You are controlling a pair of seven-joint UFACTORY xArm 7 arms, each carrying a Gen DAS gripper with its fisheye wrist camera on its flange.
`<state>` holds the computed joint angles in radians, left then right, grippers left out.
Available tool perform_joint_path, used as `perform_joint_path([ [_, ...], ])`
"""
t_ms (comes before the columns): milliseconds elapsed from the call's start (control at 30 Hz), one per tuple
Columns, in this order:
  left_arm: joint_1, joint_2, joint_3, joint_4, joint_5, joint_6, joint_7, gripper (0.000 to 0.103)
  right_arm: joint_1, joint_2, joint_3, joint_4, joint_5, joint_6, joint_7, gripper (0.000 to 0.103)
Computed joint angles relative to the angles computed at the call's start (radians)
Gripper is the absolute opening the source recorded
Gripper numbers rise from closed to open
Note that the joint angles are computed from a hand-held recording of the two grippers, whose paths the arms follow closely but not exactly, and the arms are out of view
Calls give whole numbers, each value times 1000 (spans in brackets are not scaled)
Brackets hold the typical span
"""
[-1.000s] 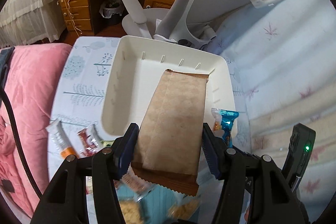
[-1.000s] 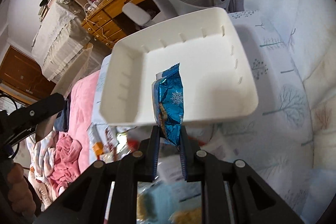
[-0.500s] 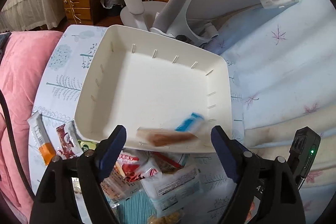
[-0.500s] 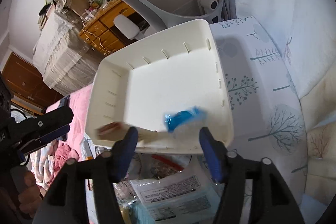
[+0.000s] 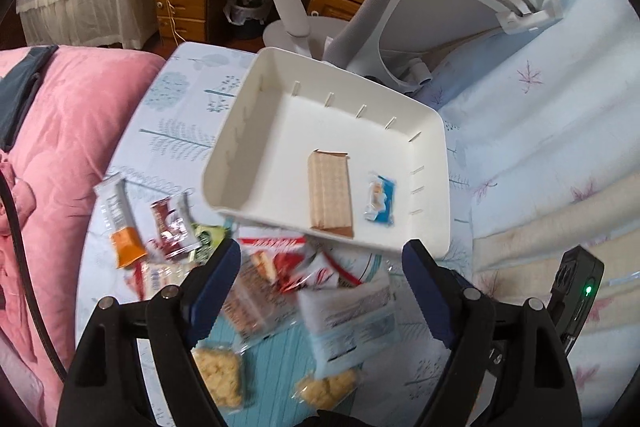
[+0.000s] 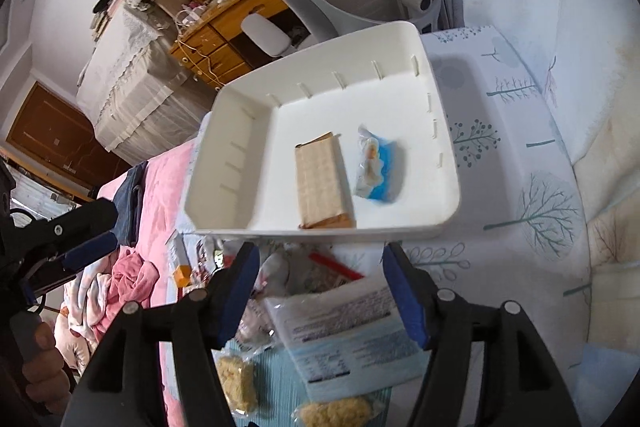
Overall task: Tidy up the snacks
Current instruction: 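Grasp a clear cracker bag with the left tool while the right tool grasps another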
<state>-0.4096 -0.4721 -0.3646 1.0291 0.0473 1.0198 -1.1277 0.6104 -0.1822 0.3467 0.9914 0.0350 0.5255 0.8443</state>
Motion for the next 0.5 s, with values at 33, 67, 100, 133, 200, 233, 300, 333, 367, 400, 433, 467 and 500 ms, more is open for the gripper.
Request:
perform_joint_path([
  [33,-8,-33,-1,-14,-2,19,0,82,-2,-10,12,0,-21,10,26,65],
  [67,-12,-54,-1,-24,-5,28,3,82,-6,-20,26,1,-45,22,62,65],
  [100,-18,-86,0,-41,-12,38,6,82,-7,-31,37,-1,-62,29,93,65],
  [133,-22,-113,-1,-58,-21,44,6,82,-6,-41,46,-5,-74,33,120,65],
  [200,-34,-189,4,-109,-53,55,2,82,-5,-63,68,-10,-104,45,175,65],
  [233,-36,-214,4,-124,-65,64,2,82,-5,-72,81,-9,-123,56,202,65],
  [300,-44,-277,2,-158,-90,96,3,82,-3,-92,107,-10,-159,80,260,65],
  [333,-49,-317,1,-179,-102,119,2,82,-2,-103,119,-12,-175,90,287,65],
  [367,-48,-338,-4,-189,-112,133,0,82,0,-114,134,-16,-192,99,315,65],
  [400,-50,-363,-7,-201,-122,150,-1,82,3,-125,143,-21,-203,102,336,65],
  [433,-54,-391,-9,-215,-135,165,-1,82,7,-134,153,-28,-212,104,355,65],
  [467,-57,-419,-11,-231,-147,180,-4,82,12,-145,164,-35,-219,108,375,65],
  [500,-59,-445,-14,-246,-159,192,-7,82,17,-155,175,-41,-225,114,396,67],
])
